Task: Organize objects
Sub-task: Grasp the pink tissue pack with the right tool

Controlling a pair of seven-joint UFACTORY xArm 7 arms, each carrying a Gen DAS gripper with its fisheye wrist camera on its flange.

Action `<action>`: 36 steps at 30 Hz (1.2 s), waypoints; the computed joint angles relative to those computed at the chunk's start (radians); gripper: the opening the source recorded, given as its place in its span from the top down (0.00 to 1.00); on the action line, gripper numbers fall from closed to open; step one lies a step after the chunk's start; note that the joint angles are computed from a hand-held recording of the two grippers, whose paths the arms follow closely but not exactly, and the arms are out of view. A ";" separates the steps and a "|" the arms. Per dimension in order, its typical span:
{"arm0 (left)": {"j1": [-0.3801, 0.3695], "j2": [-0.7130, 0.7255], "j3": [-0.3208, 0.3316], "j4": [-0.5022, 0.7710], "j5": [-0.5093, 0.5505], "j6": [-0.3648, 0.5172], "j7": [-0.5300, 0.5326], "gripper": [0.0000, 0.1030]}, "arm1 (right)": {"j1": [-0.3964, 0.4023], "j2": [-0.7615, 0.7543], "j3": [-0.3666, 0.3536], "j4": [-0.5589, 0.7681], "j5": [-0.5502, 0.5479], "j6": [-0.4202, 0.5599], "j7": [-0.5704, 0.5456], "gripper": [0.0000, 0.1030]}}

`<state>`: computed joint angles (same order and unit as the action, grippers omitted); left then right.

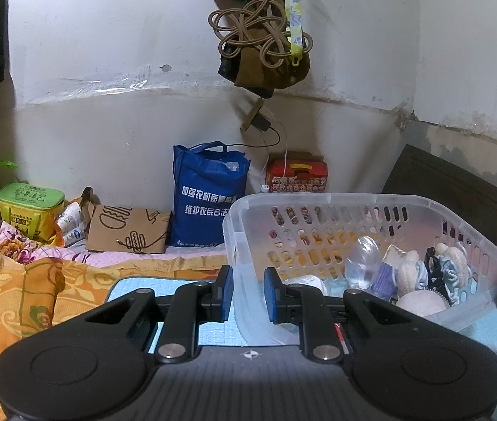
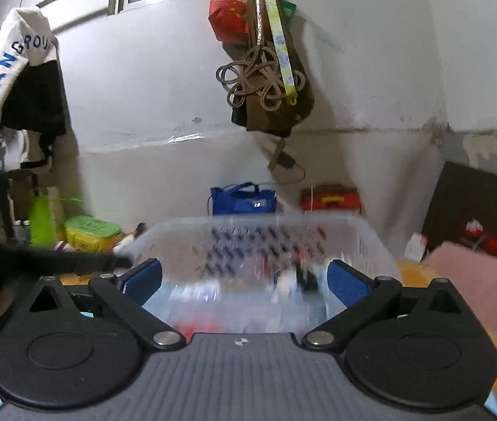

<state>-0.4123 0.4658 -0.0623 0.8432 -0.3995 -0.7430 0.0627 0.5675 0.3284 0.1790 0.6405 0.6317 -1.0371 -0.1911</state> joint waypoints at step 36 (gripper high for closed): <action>-0.002 0.000 -0.002 -0.004 -0.004 -0.005 0.009 0.79 | 0.261 0.292 -0.040 0.355 0.408 0.279 -0.263 0.37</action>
<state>-0.4139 0.4661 -0.0639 0.8396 -0.4035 -0.7475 0.0720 0.8290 0.6205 0.1392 0.9955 1.0400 -0.7576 -0.4538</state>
